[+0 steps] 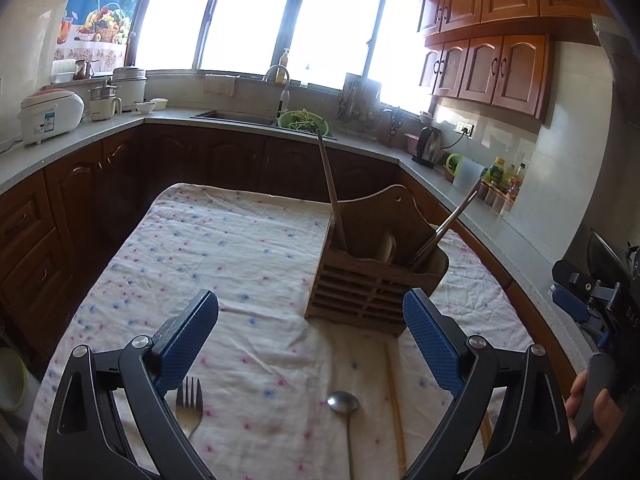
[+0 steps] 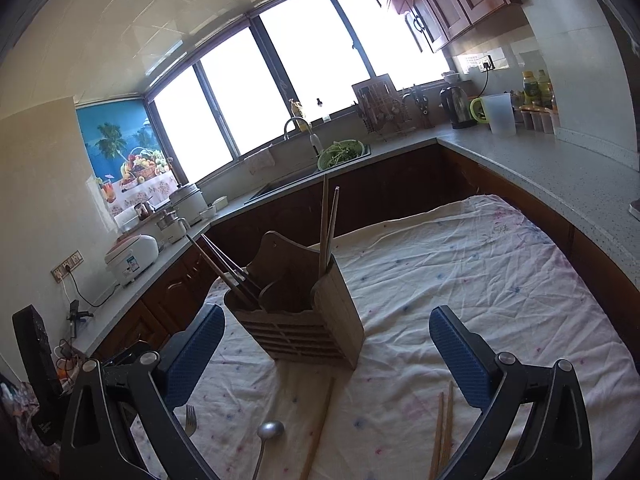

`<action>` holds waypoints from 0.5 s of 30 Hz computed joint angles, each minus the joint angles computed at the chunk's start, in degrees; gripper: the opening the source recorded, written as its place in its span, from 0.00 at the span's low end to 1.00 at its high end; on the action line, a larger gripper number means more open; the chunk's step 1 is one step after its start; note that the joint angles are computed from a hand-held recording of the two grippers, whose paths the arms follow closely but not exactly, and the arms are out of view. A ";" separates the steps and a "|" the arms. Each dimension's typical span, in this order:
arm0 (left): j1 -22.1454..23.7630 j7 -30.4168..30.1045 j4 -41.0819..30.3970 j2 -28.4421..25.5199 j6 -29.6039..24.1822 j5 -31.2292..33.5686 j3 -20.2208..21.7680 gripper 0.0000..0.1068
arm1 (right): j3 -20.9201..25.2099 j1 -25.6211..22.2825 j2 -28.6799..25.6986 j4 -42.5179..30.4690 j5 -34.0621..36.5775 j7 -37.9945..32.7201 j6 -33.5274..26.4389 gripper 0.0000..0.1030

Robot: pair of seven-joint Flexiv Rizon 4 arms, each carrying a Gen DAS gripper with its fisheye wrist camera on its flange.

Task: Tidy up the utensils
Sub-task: 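Withdraw both open grippers from the holder back over the remaining utensils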

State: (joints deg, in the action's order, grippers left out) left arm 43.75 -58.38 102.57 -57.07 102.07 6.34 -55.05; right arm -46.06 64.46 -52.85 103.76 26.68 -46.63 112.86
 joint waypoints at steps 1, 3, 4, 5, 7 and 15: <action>0.61 -0.08 0.93 0.23 0.01 0.18 -0.10 0.90 | 0.19 0.44 0.41 0.87 0.20 -0.08 0.17 1.00; 1.71 -0.34 2.81 0.85 0.27 0.53 -0.08 0.90 | 0.68 1.24 1.02 2.45 0.84 -0.16 0.79 1.00; 2.37 -0.38 3.70 0.94 0.41 0.86 -0.30 0.90 | 1.00 1.59 1.36 3.17 1.25 -0.17 1.07 1.00; 2.87 -0.50 4.53 1.11 0.66 1.14 -0.34 0.90 | 1.23 2.04 1.57 3.79 1.77 -0.14 1.32 1.00; 3.54 -0.89 5.86 1.62 0.78 1.47 -0.13 0.90 | 1.71 2.77 1.95 4.98 2.69 -0.18 1.75 1.00; 5.92 -1.51 10.48 2.20 1.53 3.31 0.04 0.90 | 0.96 7.20 1.00 9.08 5.12 0.50 0.21 1.00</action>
State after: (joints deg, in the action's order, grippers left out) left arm 49.67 -59.89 113.06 -54.87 103.60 9.65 -55.01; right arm -45.10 71.67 -51.85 112.84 31.80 -46.14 113.07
